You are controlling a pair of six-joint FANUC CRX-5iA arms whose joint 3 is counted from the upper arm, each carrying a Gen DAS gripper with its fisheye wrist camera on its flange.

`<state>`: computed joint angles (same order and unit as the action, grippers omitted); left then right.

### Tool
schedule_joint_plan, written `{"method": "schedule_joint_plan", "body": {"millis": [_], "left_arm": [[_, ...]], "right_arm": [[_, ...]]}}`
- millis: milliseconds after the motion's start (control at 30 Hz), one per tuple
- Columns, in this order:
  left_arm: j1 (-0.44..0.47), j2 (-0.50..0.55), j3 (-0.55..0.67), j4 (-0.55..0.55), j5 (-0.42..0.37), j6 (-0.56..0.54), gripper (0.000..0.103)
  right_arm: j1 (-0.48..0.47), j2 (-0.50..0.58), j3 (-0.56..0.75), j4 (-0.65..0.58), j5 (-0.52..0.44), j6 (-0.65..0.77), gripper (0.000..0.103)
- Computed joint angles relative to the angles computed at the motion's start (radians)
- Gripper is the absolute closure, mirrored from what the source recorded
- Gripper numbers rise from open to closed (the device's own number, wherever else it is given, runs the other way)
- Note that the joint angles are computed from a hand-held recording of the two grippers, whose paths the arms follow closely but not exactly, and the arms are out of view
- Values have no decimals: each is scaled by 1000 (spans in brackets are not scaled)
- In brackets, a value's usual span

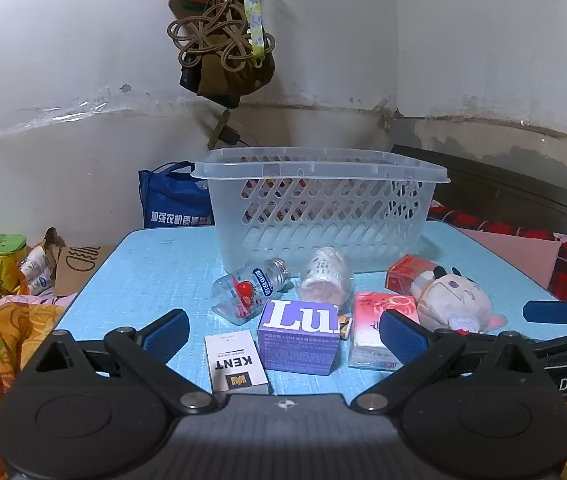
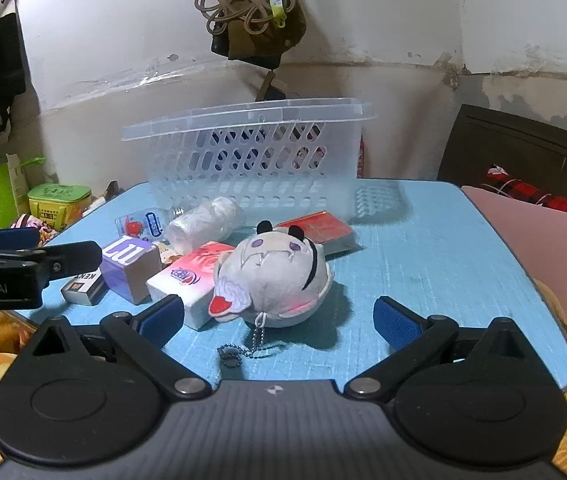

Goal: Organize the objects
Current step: 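Move the right gripper toward the white plush toy with black ears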

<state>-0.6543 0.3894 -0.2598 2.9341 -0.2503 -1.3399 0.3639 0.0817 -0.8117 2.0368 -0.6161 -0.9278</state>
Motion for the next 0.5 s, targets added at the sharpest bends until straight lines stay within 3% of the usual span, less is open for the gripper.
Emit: {"method": "schedule_joint_plan", "body": {"millis": [500], "left_arm": [[18, 29, 11, -82, -23, 106, 3]], "right_arm": [[-37, 3, 11, 35, 19, -28, 0]]}}
